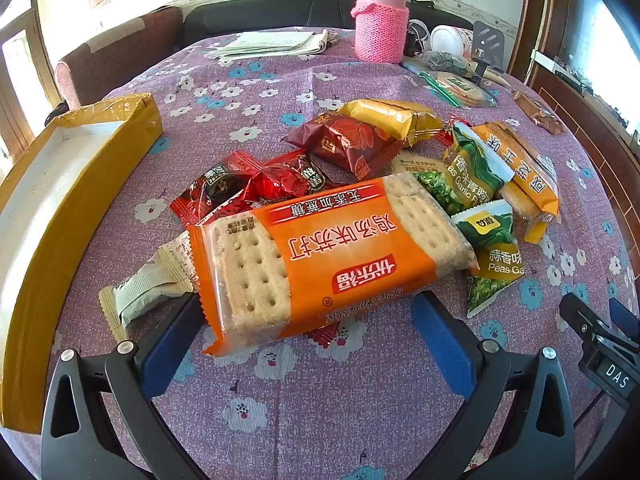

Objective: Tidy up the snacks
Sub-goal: 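Move both grippers toward the snack pile on the table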

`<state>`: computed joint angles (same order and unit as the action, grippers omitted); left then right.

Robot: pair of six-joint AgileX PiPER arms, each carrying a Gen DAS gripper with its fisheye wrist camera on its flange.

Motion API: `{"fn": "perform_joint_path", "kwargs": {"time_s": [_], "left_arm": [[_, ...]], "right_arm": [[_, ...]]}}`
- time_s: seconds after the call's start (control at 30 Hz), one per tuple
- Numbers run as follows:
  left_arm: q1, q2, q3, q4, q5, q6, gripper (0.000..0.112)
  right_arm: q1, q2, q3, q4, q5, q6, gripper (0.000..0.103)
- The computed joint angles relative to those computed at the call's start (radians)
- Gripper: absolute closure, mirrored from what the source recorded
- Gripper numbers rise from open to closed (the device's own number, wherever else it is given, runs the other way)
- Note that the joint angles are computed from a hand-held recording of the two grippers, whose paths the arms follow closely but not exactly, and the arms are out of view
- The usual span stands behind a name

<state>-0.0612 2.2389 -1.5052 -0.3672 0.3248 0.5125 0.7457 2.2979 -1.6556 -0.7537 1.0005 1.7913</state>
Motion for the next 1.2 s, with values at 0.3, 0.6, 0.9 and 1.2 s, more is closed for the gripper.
{"fn": "perform_joint_path", "kwargs": {"time_s": [0.3, 0.6, 0.9, 1.2], "left_arm": [[0.045, 0.008, -0.046, -0.116, 0.139, 0.231, 0.009], [0.097, -0.058, 0.058, -0.271, 0.213, 0.565, 0.009], [0.409, -0.187, 0.149, -0.737, 0.54, 1.073, 0.018], [0.621, -0.123, -0.073, -0.787, 0.617, 1.028, 0.02]], "right_arm": [[-0.007, -0.015, 0.021, 0.015, -0.027, -0.013, 0.0], [-0.029, -0.031, 0.028, 0.083, -0.056, -0.118, 0.0], [0.002, -0.03, 0.013, 0.062, 0.015, -0.08, 0.014], [0.098, -0.052, -0.167, -0.077, -0.066, -0.119, 0.023]]}}
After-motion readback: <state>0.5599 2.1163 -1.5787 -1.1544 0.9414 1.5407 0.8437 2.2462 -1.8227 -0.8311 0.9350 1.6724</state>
